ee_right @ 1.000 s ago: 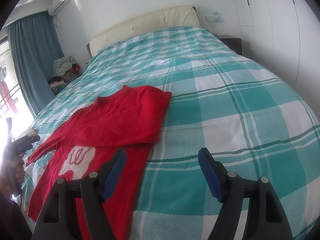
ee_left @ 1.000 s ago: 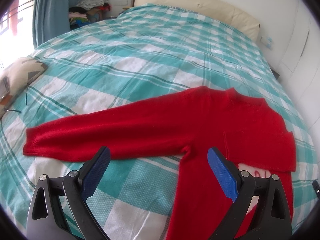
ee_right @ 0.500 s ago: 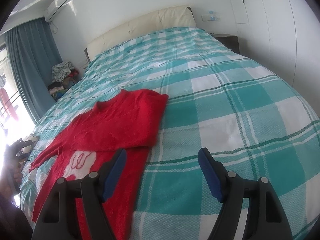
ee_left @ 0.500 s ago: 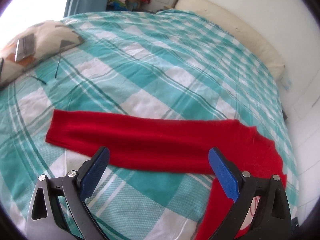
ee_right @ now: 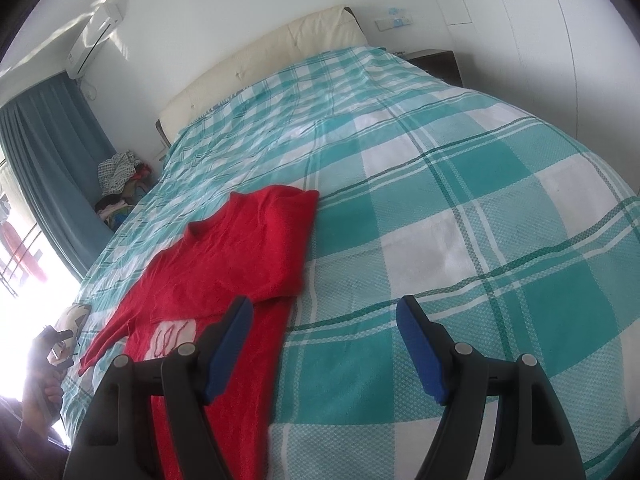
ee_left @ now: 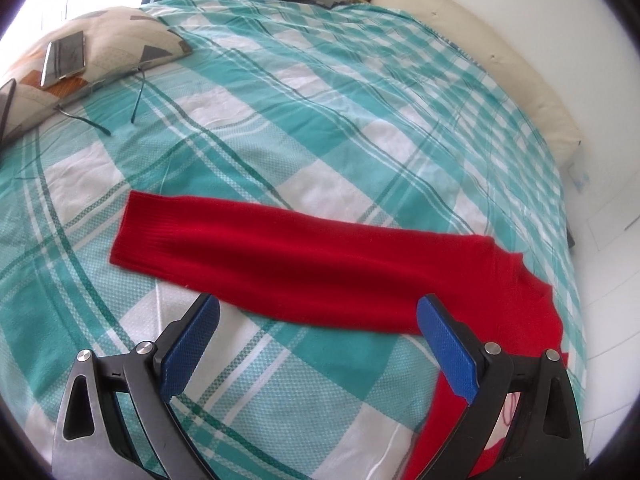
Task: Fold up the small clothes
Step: 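Move the left gripper to the other sleeve cuff and grasp it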
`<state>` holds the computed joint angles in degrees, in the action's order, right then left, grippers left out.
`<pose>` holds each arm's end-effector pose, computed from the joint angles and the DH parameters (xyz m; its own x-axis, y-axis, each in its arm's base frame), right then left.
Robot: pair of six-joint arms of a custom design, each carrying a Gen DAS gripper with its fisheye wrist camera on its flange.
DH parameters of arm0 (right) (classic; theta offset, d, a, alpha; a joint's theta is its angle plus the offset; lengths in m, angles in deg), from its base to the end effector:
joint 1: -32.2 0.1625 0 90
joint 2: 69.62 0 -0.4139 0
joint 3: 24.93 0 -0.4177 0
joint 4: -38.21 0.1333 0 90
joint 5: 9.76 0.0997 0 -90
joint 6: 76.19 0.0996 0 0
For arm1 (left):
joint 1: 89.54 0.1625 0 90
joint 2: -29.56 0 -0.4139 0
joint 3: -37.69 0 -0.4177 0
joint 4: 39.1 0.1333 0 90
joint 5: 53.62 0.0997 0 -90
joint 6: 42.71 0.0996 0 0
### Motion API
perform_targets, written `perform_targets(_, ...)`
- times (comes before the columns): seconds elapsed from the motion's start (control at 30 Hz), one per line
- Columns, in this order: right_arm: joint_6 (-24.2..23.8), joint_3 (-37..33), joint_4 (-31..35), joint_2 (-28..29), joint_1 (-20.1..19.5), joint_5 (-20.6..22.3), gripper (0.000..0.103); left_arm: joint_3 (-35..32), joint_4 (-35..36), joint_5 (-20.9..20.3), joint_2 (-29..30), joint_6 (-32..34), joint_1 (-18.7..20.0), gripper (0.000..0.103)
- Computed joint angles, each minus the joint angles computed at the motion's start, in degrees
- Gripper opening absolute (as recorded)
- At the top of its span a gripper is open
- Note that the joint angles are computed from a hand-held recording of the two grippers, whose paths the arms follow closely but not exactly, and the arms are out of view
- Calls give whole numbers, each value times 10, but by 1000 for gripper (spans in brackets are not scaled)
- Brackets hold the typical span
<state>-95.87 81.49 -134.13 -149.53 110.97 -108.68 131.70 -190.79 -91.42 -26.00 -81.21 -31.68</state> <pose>0.0019 -0.5955 0.4108 -0.9257 0.1141 0.3606 -0.2149 0.6259 -0.7497 -0.1806 -0.6859 0.2274 -0.8403 -0.4358 -0.3226 -0.0438 0.6475 -0.7608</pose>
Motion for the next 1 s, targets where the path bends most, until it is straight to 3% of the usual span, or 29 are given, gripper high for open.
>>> perform_targets(0.37, -1, -2, 6, 2, 0, -1, 74, -18, 22, 29, 17, 44, -11, 100)
perform_targets(0.5, 4, -2, 7, 1, -2, 7, 74, -7, -16, 74, -6, 74, -4, 100)
perform_targets(0.6, 16, -3, 13, -4, -7, 20, 74, 15, -47, 93, -38, 44, 20, 100)
perform_targets(0.77, 38, -5, 27, -11, -13, 48, 74, 37, -3, 48, -78, -71, 68, 99)
perform_targets(0.9, 33, -1, 22, -13, -10, 48, 74, 39, -4, -2, -75, -80, 83, 99)
perform_targets(1.0, 33, 0, 22, -15, -11, 46, 74, 27, 24, 3, -63, -102, 86, 95)
